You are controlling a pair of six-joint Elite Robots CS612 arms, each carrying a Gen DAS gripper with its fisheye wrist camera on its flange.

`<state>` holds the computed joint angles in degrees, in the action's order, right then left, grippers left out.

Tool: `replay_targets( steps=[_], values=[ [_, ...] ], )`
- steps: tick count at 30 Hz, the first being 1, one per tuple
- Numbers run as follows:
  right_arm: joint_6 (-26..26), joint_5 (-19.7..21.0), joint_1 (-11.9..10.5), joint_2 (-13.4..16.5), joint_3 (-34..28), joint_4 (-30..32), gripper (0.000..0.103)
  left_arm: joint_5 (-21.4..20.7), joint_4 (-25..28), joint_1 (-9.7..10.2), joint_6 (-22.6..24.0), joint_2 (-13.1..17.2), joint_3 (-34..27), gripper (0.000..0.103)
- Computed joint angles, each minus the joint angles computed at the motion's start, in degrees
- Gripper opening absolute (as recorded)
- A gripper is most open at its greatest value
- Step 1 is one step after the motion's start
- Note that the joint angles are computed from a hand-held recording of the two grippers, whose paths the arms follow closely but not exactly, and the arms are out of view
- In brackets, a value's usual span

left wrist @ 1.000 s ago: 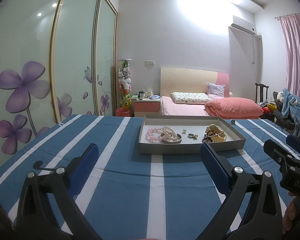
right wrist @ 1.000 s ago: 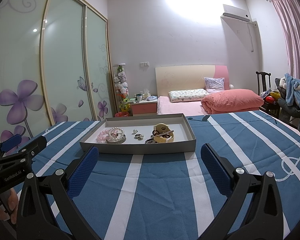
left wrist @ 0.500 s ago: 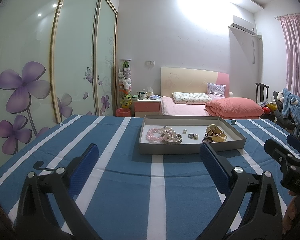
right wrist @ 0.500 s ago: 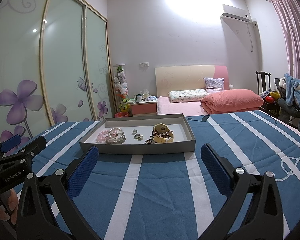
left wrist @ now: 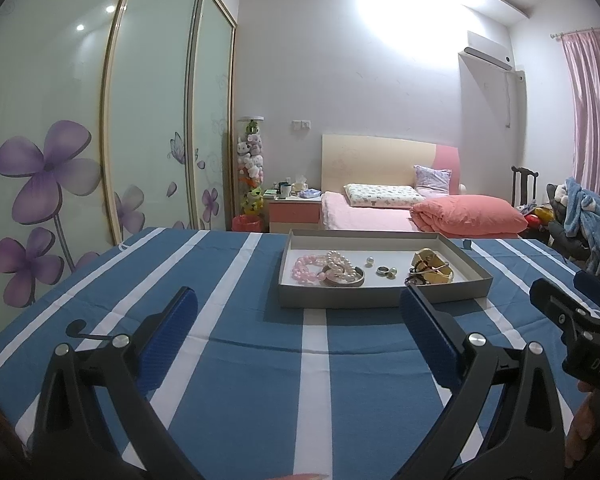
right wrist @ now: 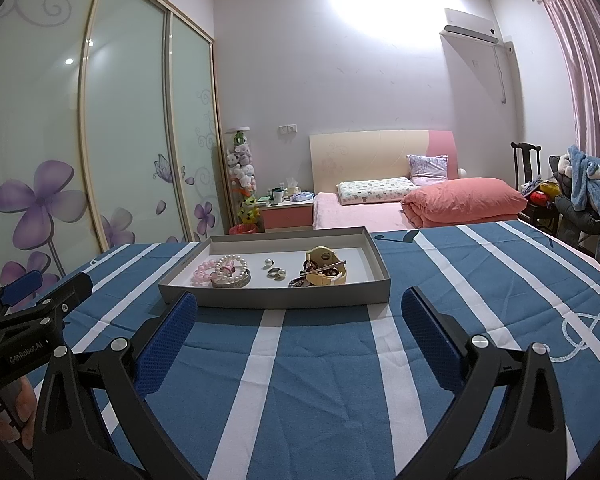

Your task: Organize jewelry

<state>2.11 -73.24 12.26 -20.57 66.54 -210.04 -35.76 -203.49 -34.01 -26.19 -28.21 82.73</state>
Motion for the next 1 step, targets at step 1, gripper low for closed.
replay_targets(
  steps=[1],
  values=[
    [0.00,0.00,0.00,0.00,0.00,0.00,0.101,0.02,-0.02,-0.01,0.01,0.00,0.02,0.099]
  ],
)
